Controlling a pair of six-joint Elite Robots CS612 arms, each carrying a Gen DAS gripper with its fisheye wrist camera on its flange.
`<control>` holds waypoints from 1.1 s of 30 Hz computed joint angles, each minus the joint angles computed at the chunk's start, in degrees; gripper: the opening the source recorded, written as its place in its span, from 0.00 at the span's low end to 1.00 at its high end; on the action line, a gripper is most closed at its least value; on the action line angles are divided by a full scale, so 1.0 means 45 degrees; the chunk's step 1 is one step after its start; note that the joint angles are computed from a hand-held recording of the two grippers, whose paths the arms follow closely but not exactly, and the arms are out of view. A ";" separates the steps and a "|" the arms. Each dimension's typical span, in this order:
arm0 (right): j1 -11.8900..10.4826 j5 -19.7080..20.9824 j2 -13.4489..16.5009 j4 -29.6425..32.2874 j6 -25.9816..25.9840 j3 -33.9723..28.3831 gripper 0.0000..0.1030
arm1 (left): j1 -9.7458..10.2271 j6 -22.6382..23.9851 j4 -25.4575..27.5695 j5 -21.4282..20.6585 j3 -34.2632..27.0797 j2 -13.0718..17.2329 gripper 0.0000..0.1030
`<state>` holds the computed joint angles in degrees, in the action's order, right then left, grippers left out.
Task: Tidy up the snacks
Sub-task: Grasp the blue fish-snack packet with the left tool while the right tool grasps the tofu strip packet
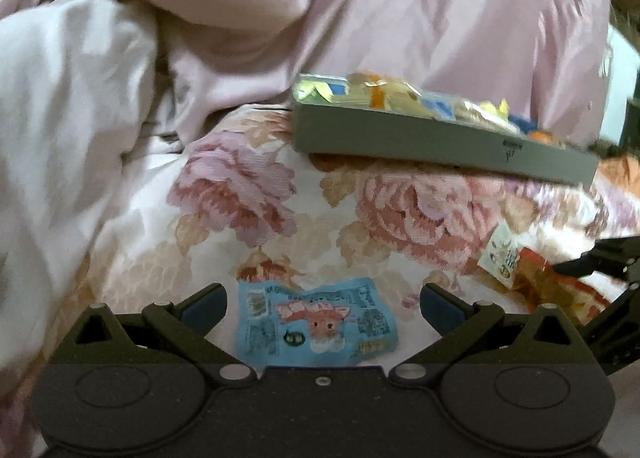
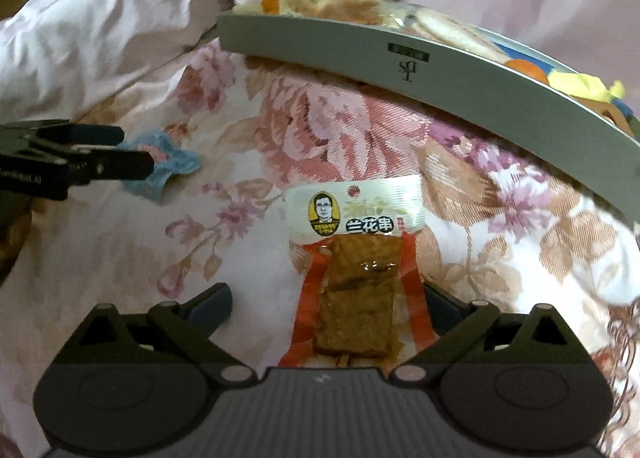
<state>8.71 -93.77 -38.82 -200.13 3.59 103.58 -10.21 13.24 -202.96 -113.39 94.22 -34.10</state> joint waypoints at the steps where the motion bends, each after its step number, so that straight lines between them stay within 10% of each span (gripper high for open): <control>1: 0.0029 -0.0102 0.0043 -0.0178 0.0149 0.0012 0.95 | -0.0080 0.0382 0.0375 0.0183 -0.0004 -0.0065 0.99; 10: 0.0217 -0.0481 0.0302 -0.1133 0.0659 0.0030 0.83 | -0.0688 0.1765 0.1260 0.2232 0.0163 -0.0260 0.99; 15: 0.0223 -0.0415 0.0364 -0.1462 0.0768 0.0095 0.80 | -0.0527 0.0290 0.1824 0.1829 -0.0005 -0.0255 0.91; 33: 0.0807 -0.1352 0.0200 -0.1852 0.2000 0.0649 0.65 | -0.0308 0.0572 0.0891 0.1092 0.2246 -0.1253 0.87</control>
